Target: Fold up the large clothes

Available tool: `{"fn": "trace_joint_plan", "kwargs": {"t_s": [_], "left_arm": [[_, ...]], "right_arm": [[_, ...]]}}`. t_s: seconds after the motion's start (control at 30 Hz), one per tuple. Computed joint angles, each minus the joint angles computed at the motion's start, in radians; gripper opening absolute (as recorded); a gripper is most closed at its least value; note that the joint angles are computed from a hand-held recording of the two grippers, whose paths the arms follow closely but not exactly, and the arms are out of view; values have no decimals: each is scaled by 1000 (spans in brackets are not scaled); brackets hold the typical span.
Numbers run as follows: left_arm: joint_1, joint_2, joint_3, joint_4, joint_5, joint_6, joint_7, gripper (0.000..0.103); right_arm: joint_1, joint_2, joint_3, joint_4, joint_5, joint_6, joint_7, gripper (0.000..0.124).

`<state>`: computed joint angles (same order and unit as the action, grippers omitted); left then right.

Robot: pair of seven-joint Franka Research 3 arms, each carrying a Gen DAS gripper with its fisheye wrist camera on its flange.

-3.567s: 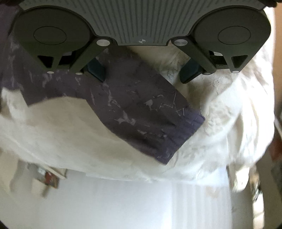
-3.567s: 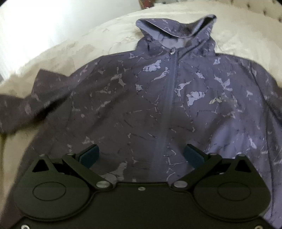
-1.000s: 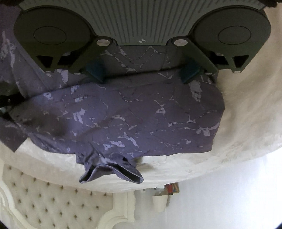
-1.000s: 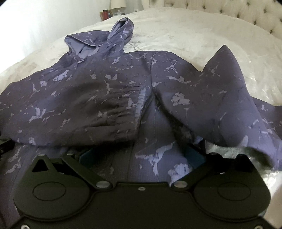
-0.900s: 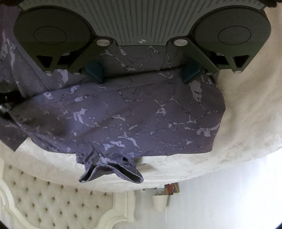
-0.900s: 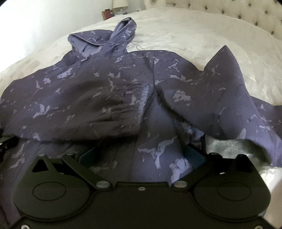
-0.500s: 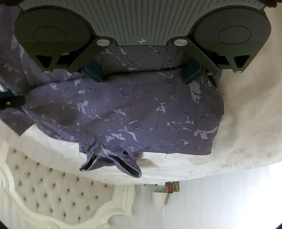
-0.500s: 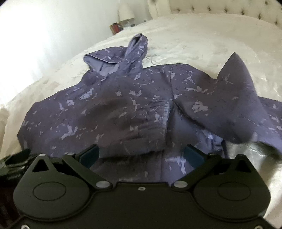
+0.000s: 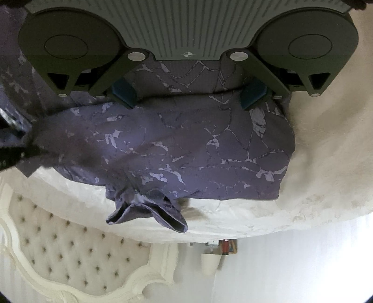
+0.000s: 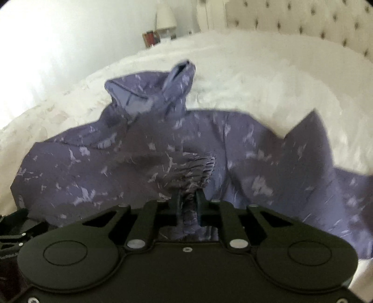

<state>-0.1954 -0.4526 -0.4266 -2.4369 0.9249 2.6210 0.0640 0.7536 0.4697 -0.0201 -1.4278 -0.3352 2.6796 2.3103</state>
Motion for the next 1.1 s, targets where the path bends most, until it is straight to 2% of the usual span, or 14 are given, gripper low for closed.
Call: {"fn": "trace_joint_plan", "kwargs": {"t_s": [0.07,0.13,0.3,0.4,0.47,0.53,0.67,0.73,0.93,1.0,1.1], "left_arm": [[-9,-19,7,4,-15,-5,14,97],[9,-53,-3,1,10,5,-15,97],[42,-25,3,51,21,-38,45,97],[20,39,43,81,-69,-115,144,97],[2,77,73,85,-130,-127,195,98],[12,80,57,81,-91,-130,171,99],[-12,86,61,103,-106,-179,195,99],[-25,69,71,101,-132,-181,210,99],[-57,6,81,84,-239,-153,229,99],[-62,14,76,98,-269,-140,231,99],[-66,46,61,134,-291,-117,231,99]], "right_arm": [[26,-8,-32,-5,-54,9,32,19],[40,-1,-49,12,-95,-22,57,19],[13,55,-17,74,-56,-91,32,21],[16,73,-16,86,-51,-121,24,33],[6,75,-7,74,-35,-114,13,41],[7,72,-9,62,-32,-104,12,44],[-25,53,19,30,25,-70,-19,65],[-64,19,59,-18,107,-34,-58,66],[-129,-155,111,-223,275,25,-129,73],[-148,-220,112,-290,299,23,-132,73],[-171,-293,96,-352,263,-19,-89,73]]}}
